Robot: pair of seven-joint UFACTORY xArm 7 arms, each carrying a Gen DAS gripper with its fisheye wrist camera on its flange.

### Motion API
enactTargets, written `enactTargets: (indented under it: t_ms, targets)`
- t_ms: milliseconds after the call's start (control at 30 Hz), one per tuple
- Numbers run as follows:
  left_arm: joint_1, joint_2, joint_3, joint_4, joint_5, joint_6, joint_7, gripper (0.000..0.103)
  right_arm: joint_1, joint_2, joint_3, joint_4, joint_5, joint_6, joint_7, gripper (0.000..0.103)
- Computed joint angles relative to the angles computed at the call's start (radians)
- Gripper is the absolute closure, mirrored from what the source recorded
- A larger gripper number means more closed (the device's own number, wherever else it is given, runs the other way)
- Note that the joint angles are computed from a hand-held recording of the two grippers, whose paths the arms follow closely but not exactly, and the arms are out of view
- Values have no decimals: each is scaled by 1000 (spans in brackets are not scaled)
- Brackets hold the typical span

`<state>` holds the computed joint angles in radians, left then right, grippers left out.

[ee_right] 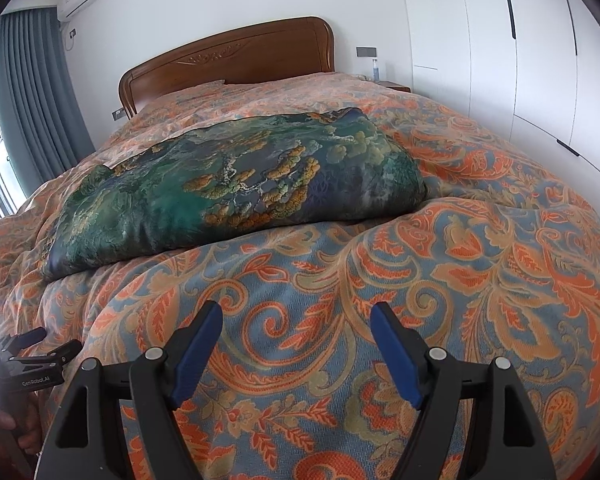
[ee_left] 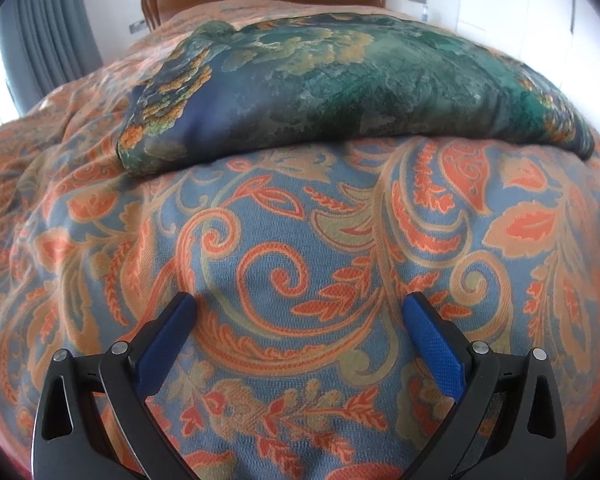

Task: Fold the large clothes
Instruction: 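Open both tools and withdraw them from the folded jacket bundle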

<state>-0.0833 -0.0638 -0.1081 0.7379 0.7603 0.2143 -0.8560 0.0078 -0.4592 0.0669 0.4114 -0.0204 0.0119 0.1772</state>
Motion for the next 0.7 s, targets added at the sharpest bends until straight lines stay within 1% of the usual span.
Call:
enactTargets:
  t_ms: [67, 200, 300, 400, 500, 567, 700]
  targets:
    - [-4, 2, -1, 0, 1, 5, 20, 0, 4, 0, -4, -3, 1, -1, -1, 25]
    - [-15, -10, 16, -21, -130, -22, 150, 1, 10, -1, -8, -7, 2, -5, -4, 25]
    - [-15, -40, 19, -41, -220, -37, 218, 1, 12, 0, -10, -10, 4, -10, -6, 25]
    - [-18, -88, 16, -77, -307, -88, 290, 1, 4, -2, -2, -13, 4, -13, 1, 25]
    - [-3, -125, -16, -92, -345, -117, 325, 1, -5, -1, 1, -14, 3, -22, 5, 25]
    - [1, -139, -36, -93, -369, -121, 352, 1, -2, 4, -5, -12, 4, -26, 3, 25]
    - [37, -140, -89, -85, -361, -122, 355, 1, 18, 17, -26, -8, 13, -29, -5, 25]
